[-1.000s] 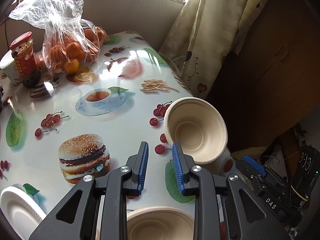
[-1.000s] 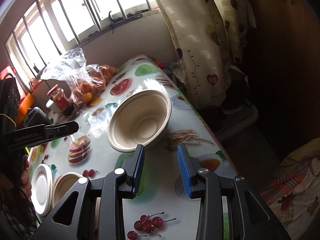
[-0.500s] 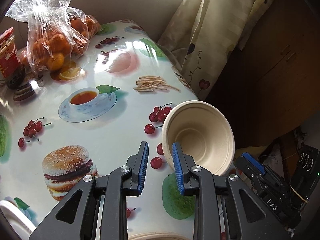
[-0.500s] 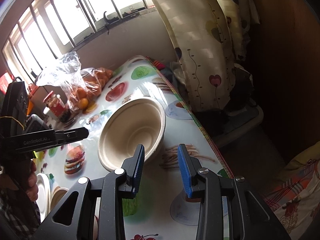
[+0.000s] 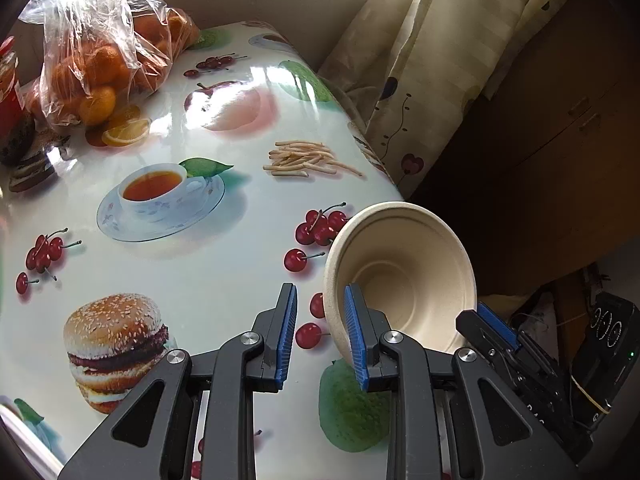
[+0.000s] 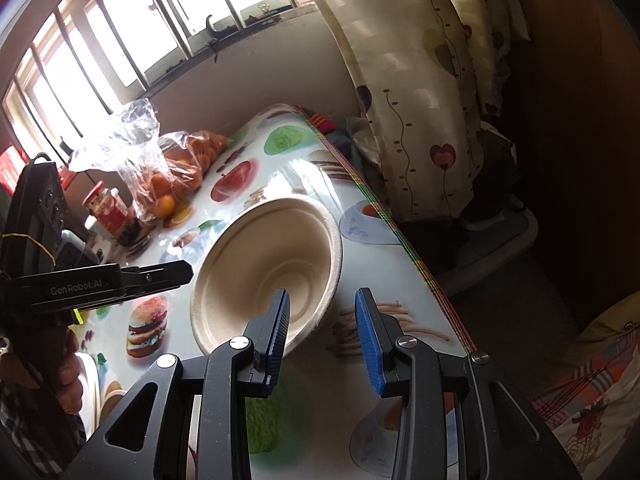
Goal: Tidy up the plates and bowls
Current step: 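Close the right tool on a beige bowl rim while the left tool holds its bowl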
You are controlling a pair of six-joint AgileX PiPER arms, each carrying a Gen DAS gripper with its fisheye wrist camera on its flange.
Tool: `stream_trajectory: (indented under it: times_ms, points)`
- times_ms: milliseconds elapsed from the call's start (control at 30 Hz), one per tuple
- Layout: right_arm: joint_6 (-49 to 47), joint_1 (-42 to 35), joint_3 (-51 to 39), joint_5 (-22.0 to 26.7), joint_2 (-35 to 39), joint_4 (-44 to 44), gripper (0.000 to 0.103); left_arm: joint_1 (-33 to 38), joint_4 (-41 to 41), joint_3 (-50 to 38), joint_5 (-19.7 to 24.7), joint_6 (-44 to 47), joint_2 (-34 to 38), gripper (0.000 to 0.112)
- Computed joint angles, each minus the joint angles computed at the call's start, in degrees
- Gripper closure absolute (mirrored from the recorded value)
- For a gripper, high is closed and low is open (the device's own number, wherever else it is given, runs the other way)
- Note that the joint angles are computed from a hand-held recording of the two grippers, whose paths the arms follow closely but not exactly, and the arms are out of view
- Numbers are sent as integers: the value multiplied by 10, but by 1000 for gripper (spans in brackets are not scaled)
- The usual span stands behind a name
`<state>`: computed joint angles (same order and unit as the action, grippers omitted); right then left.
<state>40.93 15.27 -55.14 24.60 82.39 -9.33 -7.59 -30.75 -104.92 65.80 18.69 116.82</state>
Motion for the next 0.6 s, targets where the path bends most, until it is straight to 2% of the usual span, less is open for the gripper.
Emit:
stream_trajectory:
  times_ms: [233,300,400,600]
  points:
    - [-16,-3,-3,-2,6,15,71,-3,-1,-7,6,0,9,87]
    - [-15,-3,-5,0,9,13,77,-4,0,-7,4,-1,9,87]
    - [-10,-1,-7,-1,11,10,79,-5,-1,-8,4,-1,10,96]
    - [-14,-3,-6,-2,12,14,82,-8,-2,-6,4,0,11,102]
